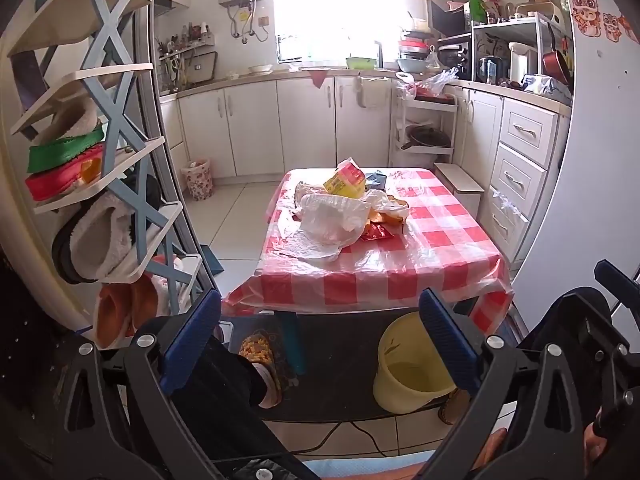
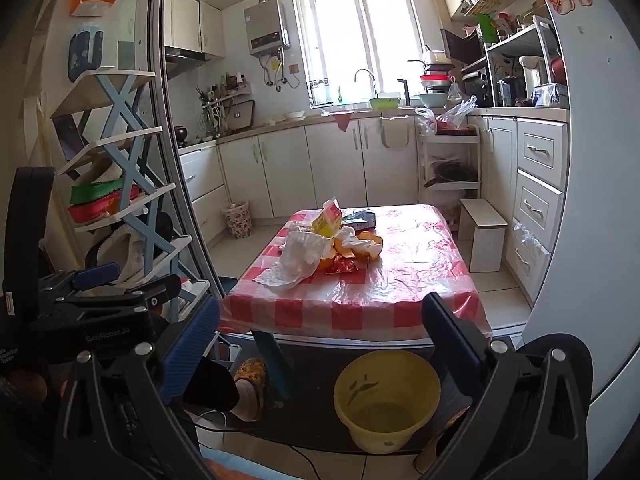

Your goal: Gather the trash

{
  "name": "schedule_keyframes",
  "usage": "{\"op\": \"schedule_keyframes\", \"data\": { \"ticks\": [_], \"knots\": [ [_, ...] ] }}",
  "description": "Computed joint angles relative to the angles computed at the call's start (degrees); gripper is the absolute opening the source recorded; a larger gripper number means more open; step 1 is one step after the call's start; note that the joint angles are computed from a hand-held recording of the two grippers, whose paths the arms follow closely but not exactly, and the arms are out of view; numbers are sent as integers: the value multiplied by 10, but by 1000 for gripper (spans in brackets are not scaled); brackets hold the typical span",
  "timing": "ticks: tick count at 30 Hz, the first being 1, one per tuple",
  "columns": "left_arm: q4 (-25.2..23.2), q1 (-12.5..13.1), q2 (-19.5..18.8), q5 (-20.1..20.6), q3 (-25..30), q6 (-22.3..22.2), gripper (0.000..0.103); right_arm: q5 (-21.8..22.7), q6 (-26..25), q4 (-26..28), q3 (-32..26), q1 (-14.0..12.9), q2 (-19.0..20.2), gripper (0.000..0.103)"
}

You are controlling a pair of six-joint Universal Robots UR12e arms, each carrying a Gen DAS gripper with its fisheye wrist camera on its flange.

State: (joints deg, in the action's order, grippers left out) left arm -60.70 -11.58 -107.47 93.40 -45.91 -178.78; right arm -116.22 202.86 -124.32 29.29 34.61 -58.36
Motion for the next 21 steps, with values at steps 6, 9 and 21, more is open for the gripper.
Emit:
{"op": "schedule_keyframes", "data": {
  "ticks": [6,9,21],
  "knots": [
    [4,-1,2,1,-3,0,95,-1,0,4,-5,0,2,97],
    [5,-1,2,1,-4,0,95,-1,1,5,-2,0,0,97],
    [6,-2,3,3,-6,0,95,0,0,-3,8,0,-5,97]
  ]
}}
